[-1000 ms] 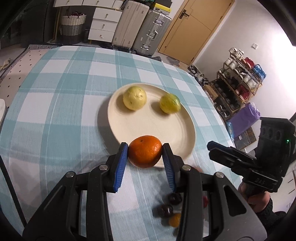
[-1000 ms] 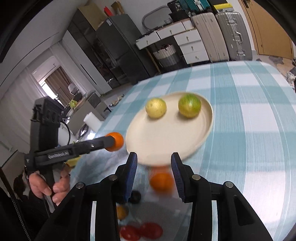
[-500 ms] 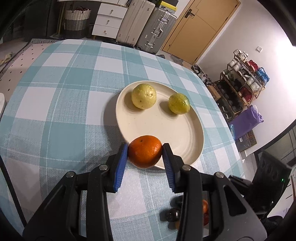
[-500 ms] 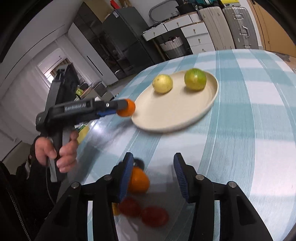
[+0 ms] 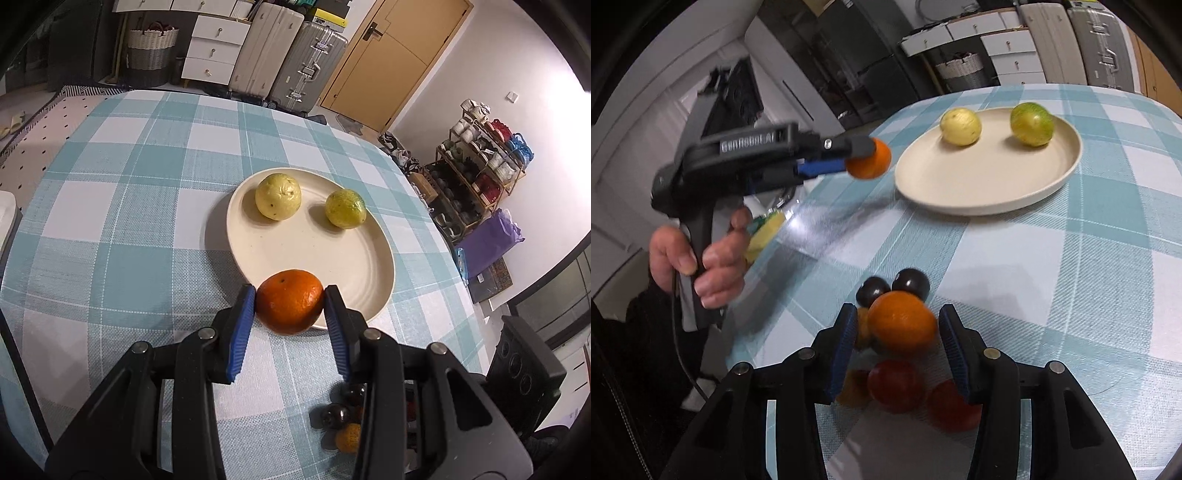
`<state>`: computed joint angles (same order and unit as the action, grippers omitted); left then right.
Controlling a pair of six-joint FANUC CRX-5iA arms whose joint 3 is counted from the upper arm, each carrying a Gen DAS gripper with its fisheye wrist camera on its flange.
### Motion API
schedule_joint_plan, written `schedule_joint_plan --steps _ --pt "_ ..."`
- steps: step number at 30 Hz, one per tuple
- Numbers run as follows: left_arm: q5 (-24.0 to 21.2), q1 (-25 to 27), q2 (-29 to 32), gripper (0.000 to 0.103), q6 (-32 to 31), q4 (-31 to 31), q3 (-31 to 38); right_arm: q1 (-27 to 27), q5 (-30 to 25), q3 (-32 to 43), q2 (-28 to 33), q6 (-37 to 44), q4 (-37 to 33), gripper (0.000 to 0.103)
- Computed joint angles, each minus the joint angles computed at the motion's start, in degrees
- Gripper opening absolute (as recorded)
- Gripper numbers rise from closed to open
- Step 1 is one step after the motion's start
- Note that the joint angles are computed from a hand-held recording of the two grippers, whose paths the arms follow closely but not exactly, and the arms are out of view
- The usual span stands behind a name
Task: Organize fruits
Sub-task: 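Lift the large orange with the left gripper while the right gripper carries its orange, then place both oranges on the plate beside the citrus and open both grippers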
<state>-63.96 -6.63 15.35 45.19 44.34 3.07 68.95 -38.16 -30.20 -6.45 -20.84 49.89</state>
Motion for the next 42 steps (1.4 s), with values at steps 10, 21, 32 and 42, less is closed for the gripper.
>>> schedule_joint_plan --steps 10,21,32,42 --pt "-0.2 -0.1 0.5 0.035 0.0 -0.1 1.0 -0.7 -0.1 -1.8 -1.0 -4.5 3.5 0.038" --pt "0.0 -1.5 4.3 0.035 2.7 -1.4 6.1 -6.9 1.5 -4.4 -4.8 -12.2 14.0 0.038" --pt "0.1 -4.3 9.9 0.035 5.1 -3.4 13.4 -16.5 5.9 0.5 -1.1 -4.2 10.2 0.038" --pt "-1.0 -5.5 13.3 0.035 7.0 -4.2 17.2 -19.5 6.4 6.3 5.1 4.2 1.8 0.039"
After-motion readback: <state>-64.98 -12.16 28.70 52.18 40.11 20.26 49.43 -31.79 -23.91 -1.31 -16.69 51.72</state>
